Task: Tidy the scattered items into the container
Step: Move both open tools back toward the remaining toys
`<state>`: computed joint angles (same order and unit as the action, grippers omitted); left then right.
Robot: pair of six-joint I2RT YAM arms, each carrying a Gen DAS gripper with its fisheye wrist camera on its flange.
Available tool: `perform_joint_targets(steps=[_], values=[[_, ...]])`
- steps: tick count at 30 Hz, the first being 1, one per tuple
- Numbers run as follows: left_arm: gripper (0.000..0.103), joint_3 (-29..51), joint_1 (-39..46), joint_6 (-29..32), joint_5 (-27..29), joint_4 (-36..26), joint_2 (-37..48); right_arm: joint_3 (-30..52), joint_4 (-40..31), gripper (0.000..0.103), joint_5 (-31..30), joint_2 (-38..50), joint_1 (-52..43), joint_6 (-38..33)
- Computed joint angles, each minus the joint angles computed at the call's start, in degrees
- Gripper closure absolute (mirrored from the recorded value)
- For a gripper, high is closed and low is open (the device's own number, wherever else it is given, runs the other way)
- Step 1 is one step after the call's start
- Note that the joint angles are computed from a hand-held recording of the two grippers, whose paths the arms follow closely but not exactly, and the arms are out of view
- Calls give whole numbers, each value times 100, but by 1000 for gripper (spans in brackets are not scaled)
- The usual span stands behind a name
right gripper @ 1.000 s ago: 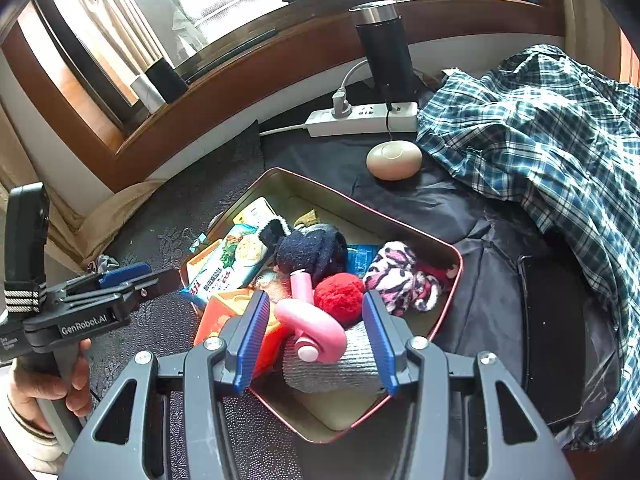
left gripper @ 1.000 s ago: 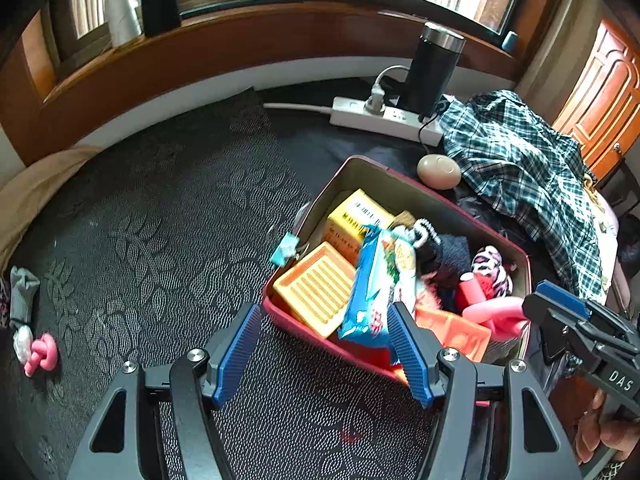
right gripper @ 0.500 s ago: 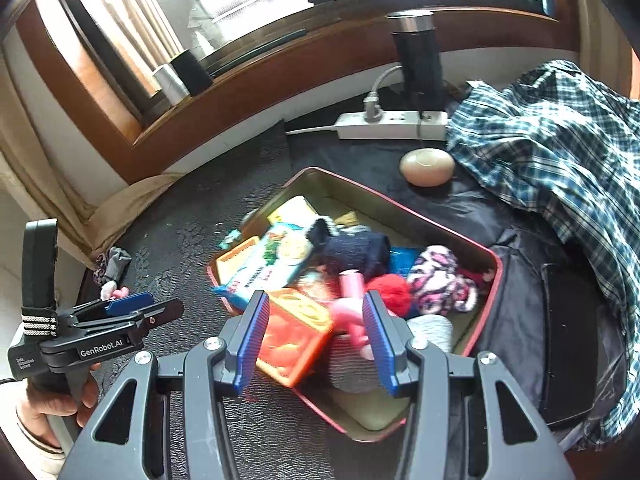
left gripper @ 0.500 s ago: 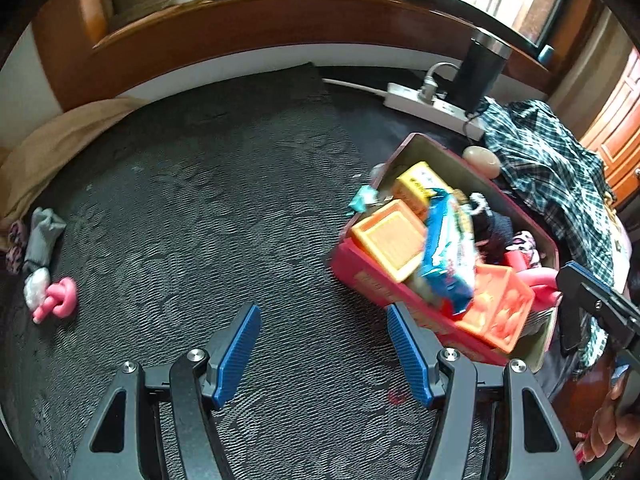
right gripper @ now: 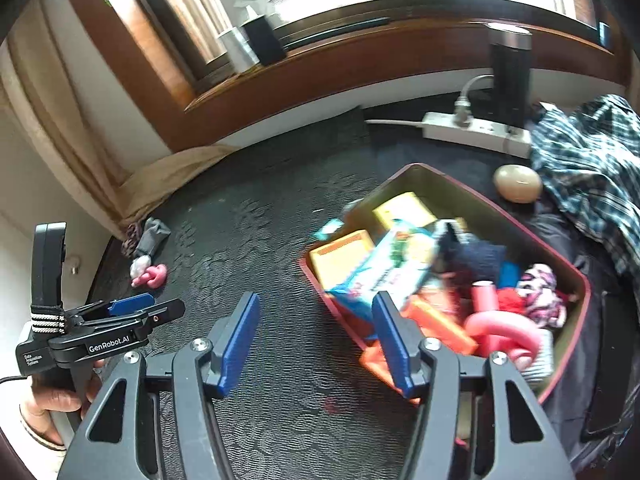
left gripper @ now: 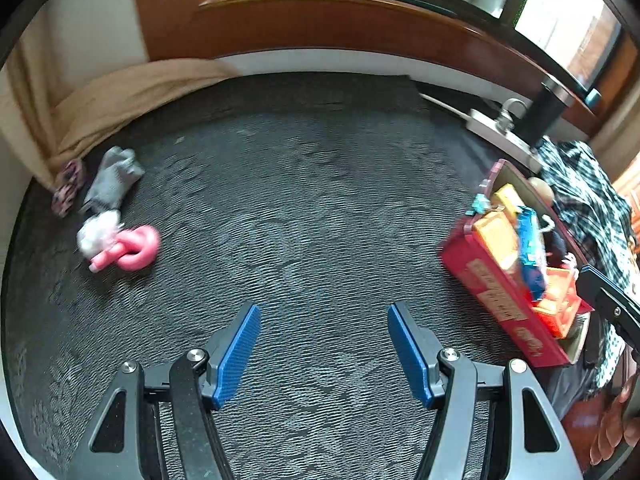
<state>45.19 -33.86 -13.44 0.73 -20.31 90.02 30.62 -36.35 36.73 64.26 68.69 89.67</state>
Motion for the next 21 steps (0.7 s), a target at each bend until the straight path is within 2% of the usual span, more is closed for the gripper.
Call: perform_joint_targets(steps=[5,10,14,21], values=[[35,-308,838,359,199,33,-209,351,945,39,-295,910,-329,-706],[35,-417,1845,836,471,9,-242,866,1499,37,-550,1768,-535,-1191],[35,-259,2640,1224,698,-33,-26,1341,1704,36,-728,2364,-654,-1434],[35,277,3754,1827,976,-28,633,2092,1655,36,-932,3116,-732,-1579]])
